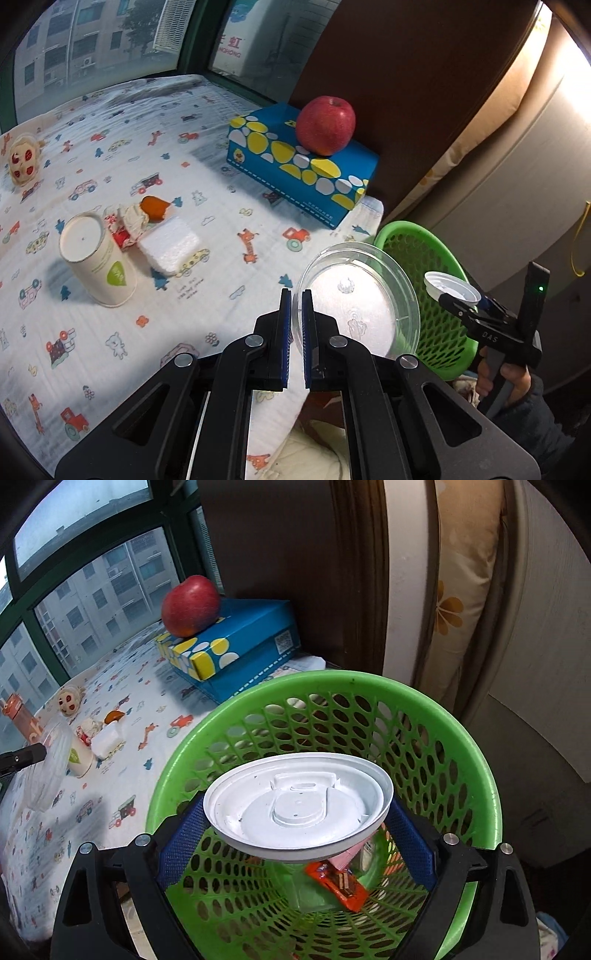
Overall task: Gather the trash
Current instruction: 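Carry both lids to the wastebasket and open the right tool to drop the white lid, then open the left tool to drop the clear lid into the wastebasket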
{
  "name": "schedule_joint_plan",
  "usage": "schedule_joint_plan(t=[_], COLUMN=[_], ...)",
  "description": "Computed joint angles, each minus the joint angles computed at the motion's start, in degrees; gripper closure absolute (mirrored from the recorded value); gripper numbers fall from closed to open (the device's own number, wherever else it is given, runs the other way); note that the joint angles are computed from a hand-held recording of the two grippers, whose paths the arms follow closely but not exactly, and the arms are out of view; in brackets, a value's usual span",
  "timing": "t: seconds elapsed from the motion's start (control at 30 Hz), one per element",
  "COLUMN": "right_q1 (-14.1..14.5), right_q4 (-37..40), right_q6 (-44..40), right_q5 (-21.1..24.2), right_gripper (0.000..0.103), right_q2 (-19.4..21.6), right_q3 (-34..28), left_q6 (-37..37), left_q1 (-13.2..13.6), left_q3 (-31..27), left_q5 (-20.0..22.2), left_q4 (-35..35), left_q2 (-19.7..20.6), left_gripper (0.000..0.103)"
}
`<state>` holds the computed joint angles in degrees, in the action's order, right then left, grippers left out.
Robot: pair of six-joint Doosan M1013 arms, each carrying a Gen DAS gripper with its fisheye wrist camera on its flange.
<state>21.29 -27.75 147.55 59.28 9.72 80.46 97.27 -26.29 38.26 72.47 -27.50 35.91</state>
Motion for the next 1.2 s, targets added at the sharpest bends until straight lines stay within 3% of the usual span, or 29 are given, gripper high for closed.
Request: schedule_joint_plan(t=[0.3, 0.73, 1.2], right_q1=[-1.6, -0.1, 0.6], right_q4=[-0.1, -4.9, -6.6], right_q6=[1.3, 6.6, 10.4], right_q5=[-0.1, -2.2, -4.5], right_gripper=[0.011, 0.011, 0.011], right_q2=[-0.5, -5.0, -7.8], right_q3=[1.6, 4.4, 7.0], left_q6=[0.7, 1.6, 1.6], left_q1=[-2.6, -6.4, -9.2], left_q3=[-5.5, -11.8, -13.5], left_q5=[3.2, 8.2, 12.4], left_q4=[-0.3, 1.1, 2.4], left_q2=[2.8, 6.6, 8.6], left_gripper=[0.099, 0.099, 0.096])
